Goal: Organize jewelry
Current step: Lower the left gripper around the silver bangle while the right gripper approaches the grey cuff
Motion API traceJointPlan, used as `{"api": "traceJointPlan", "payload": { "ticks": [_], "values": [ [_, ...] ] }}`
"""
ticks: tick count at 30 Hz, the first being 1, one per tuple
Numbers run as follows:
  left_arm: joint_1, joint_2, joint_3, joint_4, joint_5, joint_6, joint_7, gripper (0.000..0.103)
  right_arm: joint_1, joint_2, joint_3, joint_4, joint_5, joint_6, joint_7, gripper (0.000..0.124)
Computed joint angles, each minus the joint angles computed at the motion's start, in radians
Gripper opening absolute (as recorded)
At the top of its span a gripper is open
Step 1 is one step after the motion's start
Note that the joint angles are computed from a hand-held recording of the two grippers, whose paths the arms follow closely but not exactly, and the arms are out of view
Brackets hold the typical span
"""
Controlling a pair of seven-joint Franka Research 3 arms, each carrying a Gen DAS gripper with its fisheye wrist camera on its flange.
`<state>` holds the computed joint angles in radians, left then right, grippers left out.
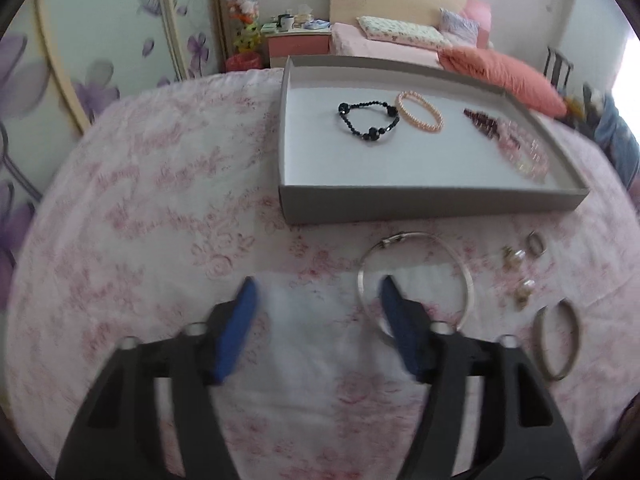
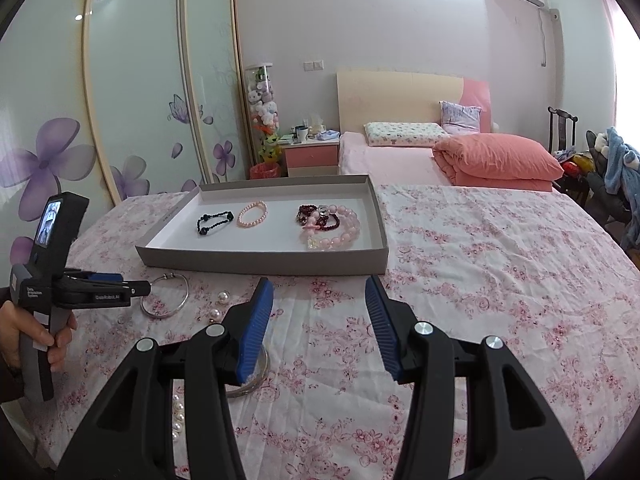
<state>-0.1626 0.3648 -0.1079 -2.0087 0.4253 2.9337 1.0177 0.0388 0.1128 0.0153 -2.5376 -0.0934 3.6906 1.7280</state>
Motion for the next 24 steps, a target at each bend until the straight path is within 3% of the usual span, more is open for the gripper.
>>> {"api": "traceJointPlan", "payload": {
  "ticks": [2, 6, 10, 15, 18, 19, 21, 24],
  "values": [
    [0.007, -0.002, -0.02, -0.008, -0.016, 0.025, 0.01, 0.078, -0.002, 0.002, 0.001, 0.001, -0.008, -0.002, 0.006, 0.049],
    [-0.088, 0.017, 0.047, 0.028, 0.08, 0.012, -0.063, 0.091, -0.003, 0.001, 0.002, -0.003, -0.012, -0.01, 0.005, 0.049],
    [-0.114, 0.049, 0.053, 0.078, 0.135, -0.05, -0.088, 0.094, -0.01, -0.001, 0.0, -0.006, -0.021, -0.008, 0.018, 0.049],
    [-0.125, 0.071, 0.06, 0.103, 0.184, -0.066, -0.119, 0.097, -0.012, 0.0, -0.002, -0.007, -0.021, -0.007, 0.02, 0.049],
    [-0.128, 0.076, 0.061, 0.113, 0.209, -0.072, -0.133, 0.095, -0.013, 0.001, -0.001, -0.008, -0.025, -0.014, 0.024, 0.049],
    [-0.123, 0.077, 0.057, 0.11, 0.212, -0.059, -0.131, 0.092, -0.013, 0.001, -0.001, -0.008, -0.024, -0.019, 0.022, 0.049],
    [-0.096, 0.076, 0.031, 0.098, 0.19, -0.02, -0.102, 0.075, -0.013, 0.002, 0.0, -0.007, -0.025, -0.028, 0.022, 0.049],
    [-0.111, 0.072, 0.052, 0.101, 0.205, -0.024, -0.112, 0.072, -0.008, 0.001, 0.005, -0.005, -0.021, -0.057, 0.013, 0.049]
  ]
}}
